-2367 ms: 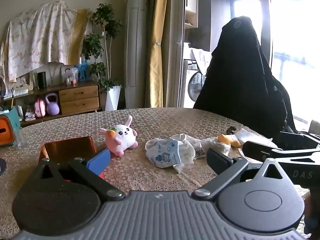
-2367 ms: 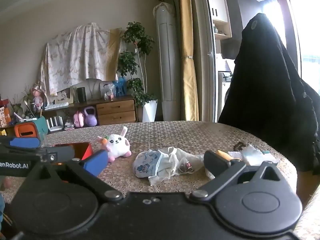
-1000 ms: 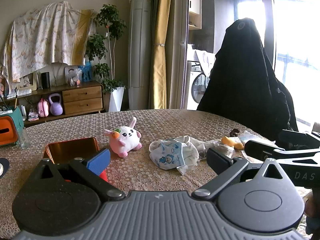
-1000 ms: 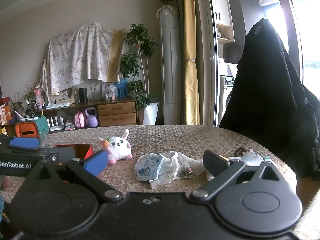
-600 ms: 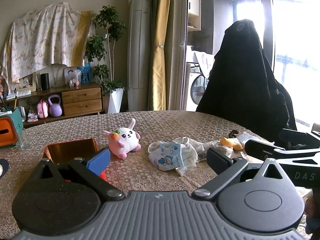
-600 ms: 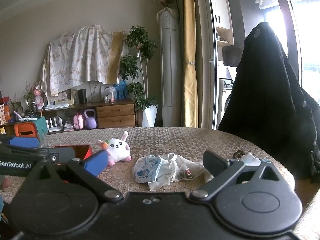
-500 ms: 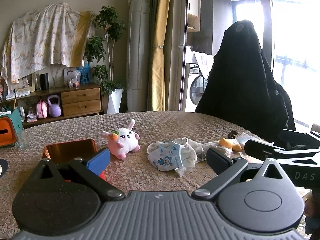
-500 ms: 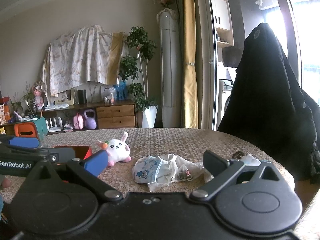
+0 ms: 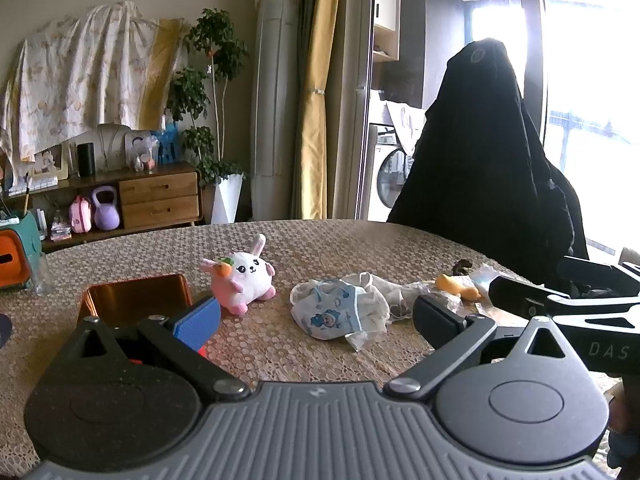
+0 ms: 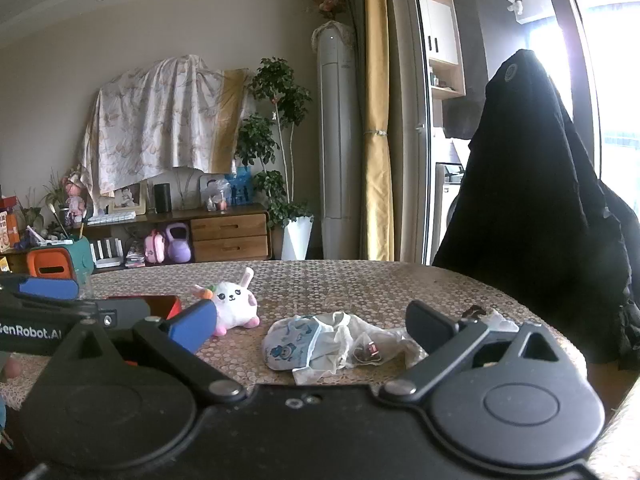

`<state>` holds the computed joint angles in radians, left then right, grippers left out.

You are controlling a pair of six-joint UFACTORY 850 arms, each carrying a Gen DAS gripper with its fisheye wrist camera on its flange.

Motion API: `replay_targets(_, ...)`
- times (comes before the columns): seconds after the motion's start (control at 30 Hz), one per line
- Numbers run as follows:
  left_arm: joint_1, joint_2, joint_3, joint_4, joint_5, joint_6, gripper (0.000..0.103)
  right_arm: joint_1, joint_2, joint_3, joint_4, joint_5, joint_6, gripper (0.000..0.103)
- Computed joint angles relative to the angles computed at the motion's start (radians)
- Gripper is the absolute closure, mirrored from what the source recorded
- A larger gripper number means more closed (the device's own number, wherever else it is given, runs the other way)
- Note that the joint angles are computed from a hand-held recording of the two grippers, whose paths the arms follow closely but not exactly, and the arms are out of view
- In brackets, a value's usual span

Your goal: Organize soft objects

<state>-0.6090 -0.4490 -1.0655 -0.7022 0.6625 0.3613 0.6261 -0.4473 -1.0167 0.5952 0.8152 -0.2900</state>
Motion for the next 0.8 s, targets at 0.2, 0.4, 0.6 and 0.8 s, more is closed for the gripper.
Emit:
replay_targets(0.2, 0.003, -0.004, -0.003, 0.008, -0.008, -0.004, 0.0, -0.002, -0.001, -0.001, -0.002, -0.002, 0.002, 0.003)
replay_targets(0.4, 0.021, -0.038, -0.052, 0.008, -0.059, 0.027, 0.0, -0.02, -0.007, 0.001, -0.014, -0.014, 0.014, 0.003)
replay_targets(0.6, 0.06, -0.089, -0.136, 0.064, -0.179, -0.018, 0.0, -0.056, -0.028, -0.022, 0.011, -0.048, -0.006, 0.003)
replay_targets(0.8, 0.085, -0.174, -0.252, 0.096, -0.266, -0.003, 0.0, -0.113, -0.076, -0.081, 0.031, -0.114, -0.036, 0.003)
